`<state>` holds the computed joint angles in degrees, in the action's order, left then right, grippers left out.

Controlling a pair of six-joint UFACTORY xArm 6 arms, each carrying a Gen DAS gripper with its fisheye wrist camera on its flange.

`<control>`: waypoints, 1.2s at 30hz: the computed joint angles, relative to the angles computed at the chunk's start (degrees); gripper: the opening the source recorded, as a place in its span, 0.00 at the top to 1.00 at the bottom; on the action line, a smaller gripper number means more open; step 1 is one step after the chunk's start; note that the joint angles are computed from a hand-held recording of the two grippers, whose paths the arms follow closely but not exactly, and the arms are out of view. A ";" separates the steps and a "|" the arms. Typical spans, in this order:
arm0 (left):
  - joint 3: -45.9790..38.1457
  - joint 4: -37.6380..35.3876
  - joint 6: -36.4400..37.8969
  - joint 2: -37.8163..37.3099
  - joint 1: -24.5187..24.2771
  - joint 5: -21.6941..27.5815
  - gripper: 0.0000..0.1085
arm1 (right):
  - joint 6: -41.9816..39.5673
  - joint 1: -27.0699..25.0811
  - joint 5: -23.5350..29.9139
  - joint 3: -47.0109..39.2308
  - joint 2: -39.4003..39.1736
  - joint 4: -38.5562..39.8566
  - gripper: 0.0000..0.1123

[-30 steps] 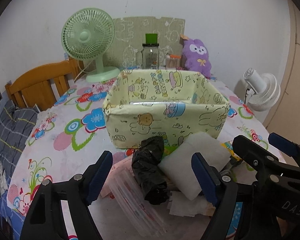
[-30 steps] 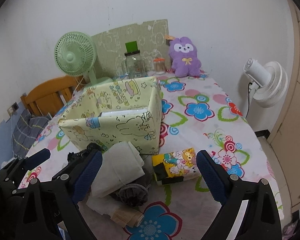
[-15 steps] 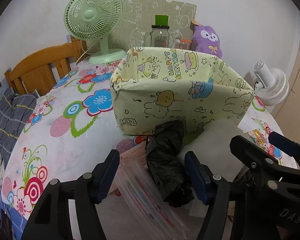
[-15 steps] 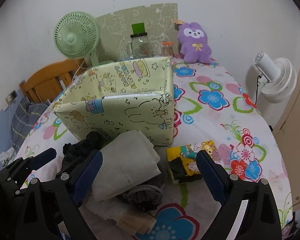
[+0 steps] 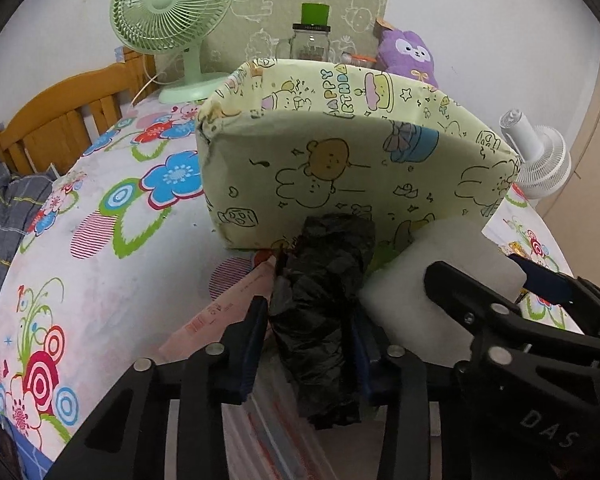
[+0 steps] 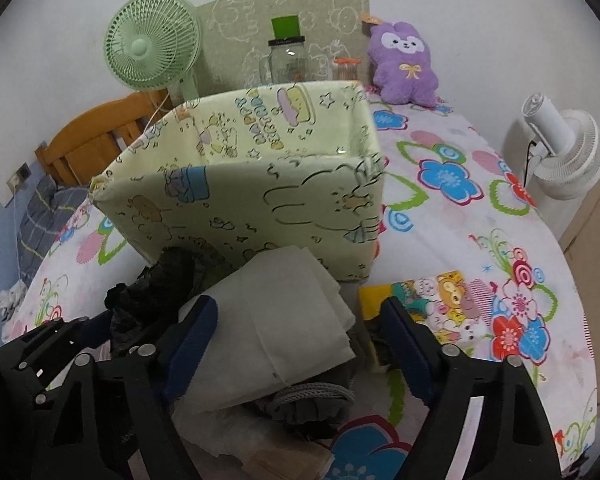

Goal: Organize soft objects
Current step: 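Close the left gripper on the black bundle while the right gripper closes on the white cloth, then lift the black bundle with the left tool while the right tool carries the white cloth over the box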

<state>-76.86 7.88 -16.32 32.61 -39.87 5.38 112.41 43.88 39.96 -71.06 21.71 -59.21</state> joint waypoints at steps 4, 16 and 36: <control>-0.19 -1.83 1.93 0.21 -0.24 -0.10 0.69 | 0.16 -0.74 -2.47 -0.28 0.67 -0.13 0.42; 1.57 -4.42 3.67 -1.11 -0.61 -1.81 0.74 | 1.61 1.30 3.77 -1.33 0.33 -0.58 0.80; 5.30 6.95 -7.19 -5.79 0.16 -4.57 0.74 | 4.39 4.08 7.49 0.00 -3.57 -2.96 0.85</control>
<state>-71.57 14.83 -23.51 26.81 -39.71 0.81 116.80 47.96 47.45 -71.06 18.14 -62.17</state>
